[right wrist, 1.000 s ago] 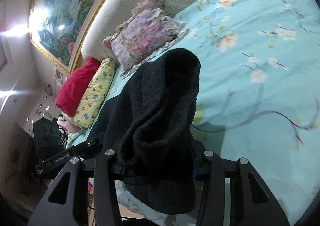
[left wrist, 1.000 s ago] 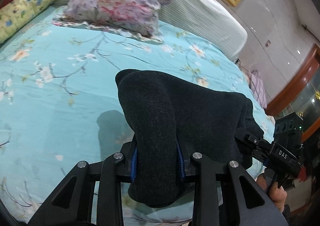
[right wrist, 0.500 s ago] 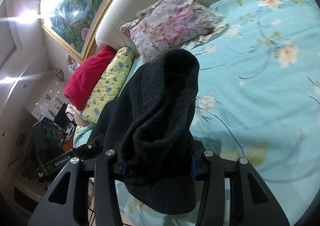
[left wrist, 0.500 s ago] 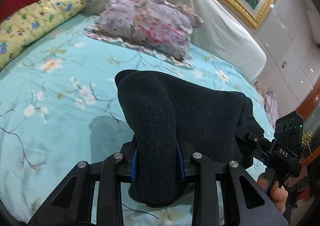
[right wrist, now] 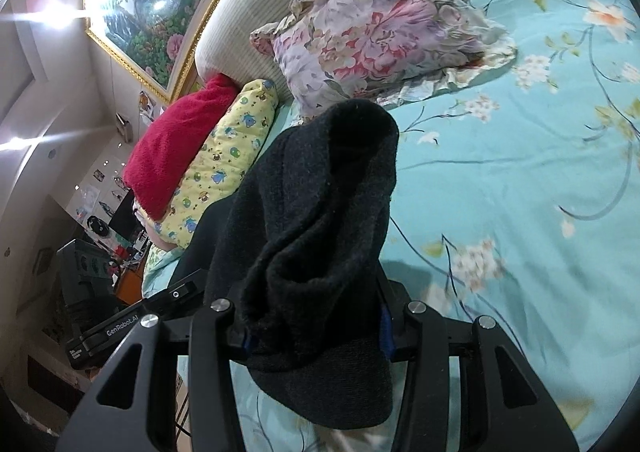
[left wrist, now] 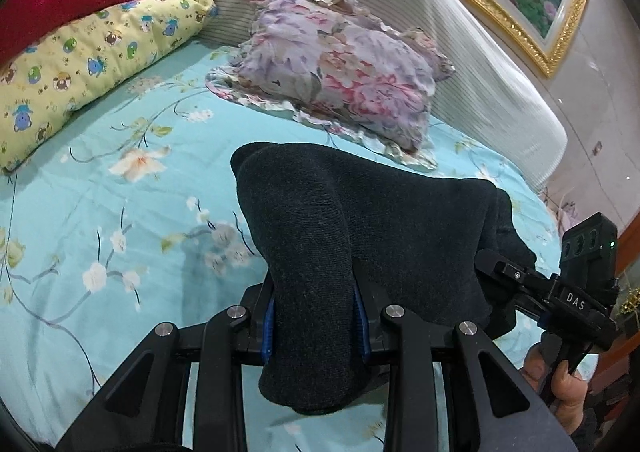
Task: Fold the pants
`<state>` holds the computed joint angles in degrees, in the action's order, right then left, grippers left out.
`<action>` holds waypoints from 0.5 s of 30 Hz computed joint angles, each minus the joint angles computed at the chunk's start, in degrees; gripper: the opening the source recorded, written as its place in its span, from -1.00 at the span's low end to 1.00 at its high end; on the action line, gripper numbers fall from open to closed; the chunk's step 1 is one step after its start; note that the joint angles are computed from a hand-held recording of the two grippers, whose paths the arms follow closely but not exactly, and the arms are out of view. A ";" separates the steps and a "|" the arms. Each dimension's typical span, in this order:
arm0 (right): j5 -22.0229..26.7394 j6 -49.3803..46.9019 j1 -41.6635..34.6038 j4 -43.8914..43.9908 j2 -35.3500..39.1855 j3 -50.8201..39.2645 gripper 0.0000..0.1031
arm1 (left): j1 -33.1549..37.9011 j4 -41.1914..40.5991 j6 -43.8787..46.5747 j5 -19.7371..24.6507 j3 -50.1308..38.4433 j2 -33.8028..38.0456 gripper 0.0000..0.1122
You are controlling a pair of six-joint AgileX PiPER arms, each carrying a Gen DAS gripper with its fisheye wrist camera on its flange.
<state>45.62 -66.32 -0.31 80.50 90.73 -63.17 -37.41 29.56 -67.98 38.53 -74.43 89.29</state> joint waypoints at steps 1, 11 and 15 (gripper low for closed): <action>-0.37 0.44 0.47 -0.36 0.82 -1.17 -0.10 | 0.51 0.13 0.50 0.17 -0.61 0.65 -0.45; -0.91 6.29 2.70 -5.19 9.76 -12.80 -0.10 | 5.36 -3.02 5.25 0.09 -4.75 5.28 -0.45; -1.08 7.34 3.21 -6.71 12.13 -15.95 -0.10 | 6.56 -3.67 6.09 -0.35 -5.58 6.77 -0.45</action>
<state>44.53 -58.98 2.90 73.79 102.86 -79.12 -30.85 25.89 -61.89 38.17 -80.01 96.06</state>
